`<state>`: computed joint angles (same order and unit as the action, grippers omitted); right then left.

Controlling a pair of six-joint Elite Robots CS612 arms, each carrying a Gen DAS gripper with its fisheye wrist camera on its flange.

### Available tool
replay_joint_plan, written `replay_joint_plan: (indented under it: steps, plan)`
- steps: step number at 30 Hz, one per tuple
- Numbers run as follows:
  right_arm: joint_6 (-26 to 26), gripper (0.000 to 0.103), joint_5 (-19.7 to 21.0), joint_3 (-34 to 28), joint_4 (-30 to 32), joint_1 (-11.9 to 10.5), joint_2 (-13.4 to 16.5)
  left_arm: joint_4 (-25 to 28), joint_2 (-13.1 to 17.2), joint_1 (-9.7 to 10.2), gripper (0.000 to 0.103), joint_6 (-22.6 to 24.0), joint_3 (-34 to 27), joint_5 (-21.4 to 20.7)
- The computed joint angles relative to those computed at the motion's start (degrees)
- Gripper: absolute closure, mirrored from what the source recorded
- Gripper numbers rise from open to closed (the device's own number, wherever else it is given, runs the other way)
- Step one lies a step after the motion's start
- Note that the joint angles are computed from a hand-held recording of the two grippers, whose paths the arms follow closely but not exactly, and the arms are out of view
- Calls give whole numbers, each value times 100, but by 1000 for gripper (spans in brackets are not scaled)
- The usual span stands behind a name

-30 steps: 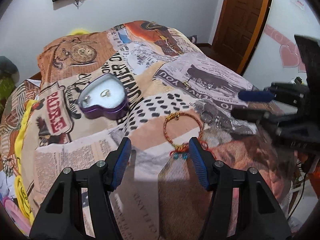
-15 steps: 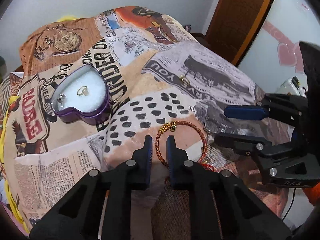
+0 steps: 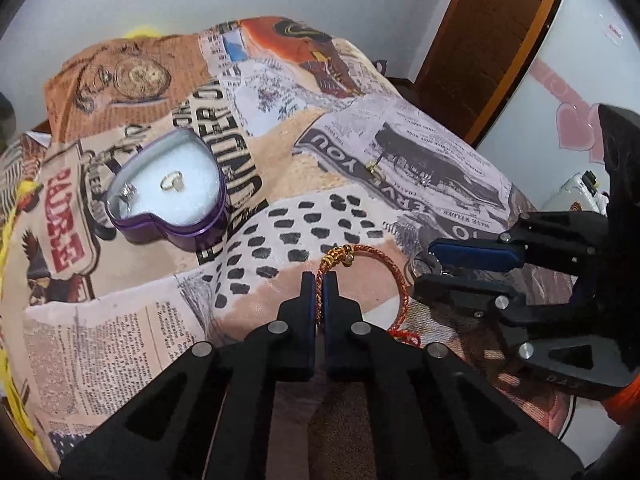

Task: Organize jewelry
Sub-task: 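Carry the bracelet into the heart tin with the left tool while the right drops the silver ring there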

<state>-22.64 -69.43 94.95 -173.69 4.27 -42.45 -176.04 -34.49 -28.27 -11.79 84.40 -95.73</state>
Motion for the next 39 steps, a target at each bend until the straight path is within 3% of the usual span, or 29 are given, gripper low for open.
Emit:
replay_joint_plan:
  steps: [19, 30, 39]
  plan:
    - [414, 83, 80, 132, -747, 9, -232, -1225, -505, 60, 102, -164, 602, 542]
    - [362, 83, 220, -123, -707, 99, -126, -1428, -581, 201, 101, -319, 789, 1083]
    - [299, 83, 267, -450, -486, 201, 33, -1355, -450, 343, 102, -437, 661, 1195]
